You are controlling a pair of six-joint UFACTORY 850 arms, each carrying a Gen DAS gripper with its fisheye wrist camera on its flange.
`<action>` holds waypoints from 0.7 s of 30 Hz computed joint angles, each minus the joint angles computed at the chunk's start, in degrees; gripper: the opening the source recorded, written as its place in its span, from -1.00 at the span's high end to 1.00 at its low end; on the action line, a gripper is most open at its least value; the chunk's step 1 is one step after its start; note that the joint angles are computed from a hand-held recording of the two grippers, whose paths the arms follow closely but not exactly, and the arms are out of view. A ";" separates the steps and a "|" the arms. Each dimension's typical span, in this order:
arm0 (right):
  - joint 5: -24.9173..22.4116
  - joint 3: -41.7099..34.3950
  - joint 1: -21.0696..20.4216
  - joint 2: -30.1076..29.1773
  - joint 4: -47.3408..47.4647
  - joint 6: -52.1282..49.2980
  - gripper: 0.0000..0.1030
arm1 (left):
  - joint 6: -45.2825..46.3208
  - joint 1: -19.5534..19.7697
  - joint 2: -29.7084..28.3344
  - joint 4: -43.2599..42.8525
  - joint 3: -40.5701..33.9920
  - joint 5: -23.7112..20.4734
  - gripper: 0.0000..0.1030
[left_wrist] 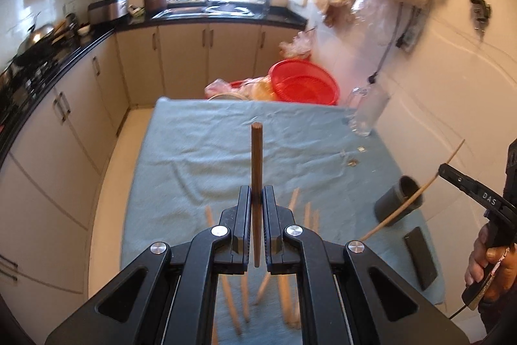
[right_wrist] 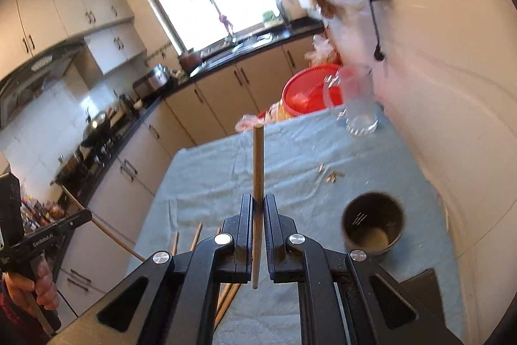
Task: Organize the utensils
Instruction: 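Lift both held chopsticks and carry both tools over the black holder cup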
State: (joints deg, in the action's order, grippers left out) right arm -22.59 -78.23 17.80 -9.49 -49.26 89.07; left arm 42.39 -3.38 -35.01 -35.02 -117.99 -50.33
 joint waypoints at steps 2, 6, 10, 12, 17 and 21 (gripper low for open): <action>-0.33 1.04 -0.51 1.67 -2.57 2.37 0.87 | 0.39 -1.20 -0.06 -0.73 -1.12 -0.66 0.88; -1.73 2.92 -1.68 5.06 -6.50 6.21 0.87 | 1.77 -3.91 -0.37 -2.56 -3.62 -2.43 0.88; -3.69 4.74 -2.98 8.22 -9.65 9.18 0.87 | 2.17 -7.16 -2.01 -4.31 -8.24 -5.37 0.88; -4.41 5.36 -3.81 9.45 -10.43 9.91 0.87 | 2.14 -8.92 -2.85 -4.69 -10.43 -6.21 0.88; -5.72 6.37 -6.13 11.59 -9.76 9.12 0.87 | -0.89 -13.00 -7.95 -4.42 -19.99 -10.00 0.88; -5.79 6.79 -7.91 12.28 -6.79 5.83 0.87 | -4.07 -15.85 -12.62 -3.83 -27.71 -13.38 0.88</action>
